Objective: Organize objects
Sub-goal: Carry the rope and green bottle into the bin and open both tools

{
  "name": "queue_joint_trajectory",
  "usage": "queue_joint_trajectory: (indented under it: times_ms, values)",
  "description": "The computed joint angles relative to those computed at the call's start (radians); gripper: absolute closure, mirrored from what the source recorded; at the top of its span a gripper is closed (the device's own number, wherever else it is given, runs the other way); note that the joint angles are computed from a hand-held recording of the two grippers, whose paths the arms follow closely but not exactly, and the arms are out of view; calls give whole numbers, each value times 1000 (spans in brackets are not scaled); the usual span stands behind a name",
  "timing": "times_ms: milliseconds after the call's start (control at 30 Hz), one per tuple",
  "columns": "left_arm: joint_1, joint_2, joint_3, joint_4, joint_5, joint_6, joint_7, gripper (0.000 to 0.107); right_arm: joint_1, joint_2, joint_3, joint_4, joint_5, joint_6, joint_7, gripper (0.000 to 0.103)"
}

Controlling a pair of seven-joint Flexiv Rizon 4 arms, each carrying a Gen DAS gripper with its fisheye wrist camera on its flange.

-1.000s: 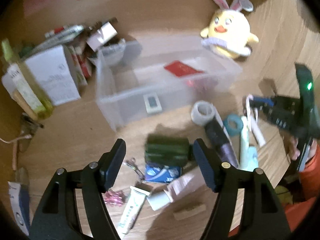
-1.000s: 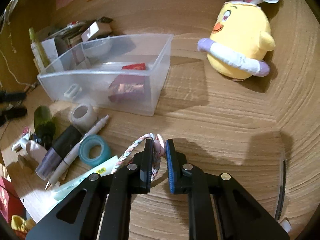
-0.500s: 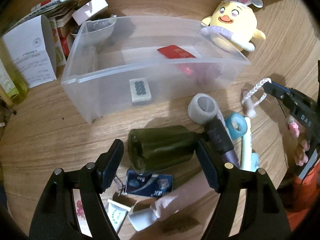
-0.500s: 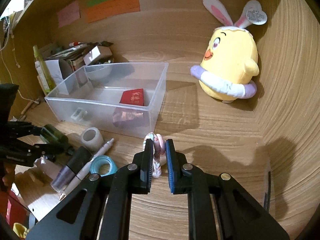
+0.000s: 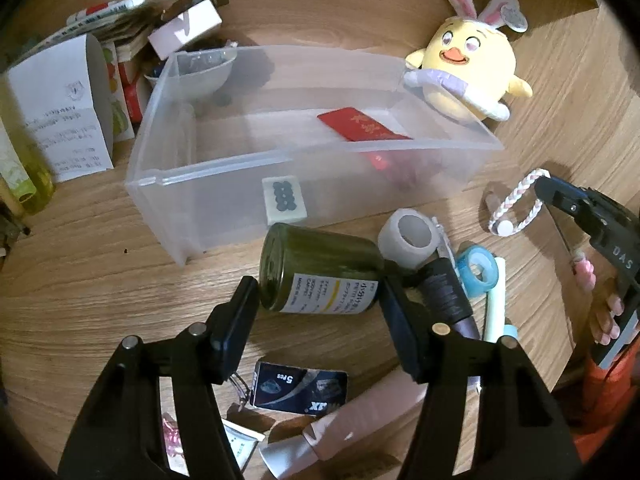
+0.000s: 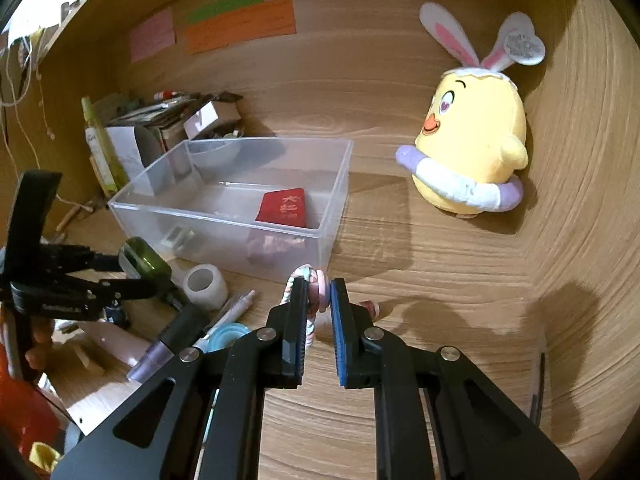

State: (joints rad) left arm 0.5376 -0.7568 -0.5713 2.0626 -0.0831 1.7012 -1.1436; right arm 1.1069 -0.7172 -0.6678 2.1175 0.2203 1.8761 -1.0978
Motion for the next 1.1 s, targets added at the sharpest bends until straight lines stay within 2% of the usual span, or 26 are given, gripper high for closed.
queue_joint_trajectory:
  times_ms: [333,467,600,767,933,1100]
  values:
    - [48,55,-24,74,84,112,-80,45,-57,55,93,-15,26,69,-58,93]
    - [80,78,-41,95,135,152,-133,45,-48,56,98,-35,54,78,-88,93]
    - [87,106,-28,99,186,201,-191,45,-32,49,84,-58,79,78,-105,93]
    - [73,139,11,84,238,245,-264,45,-35,46,78,-90,86,71,-114,93]
    - [16,165,86,45,260,276,-323,45,-32,33,50,-136,81,53,-111,93]
    - [-50,161,153,-28,239,239,-346,45,-37,8,21,-195,51,24,-95,93]
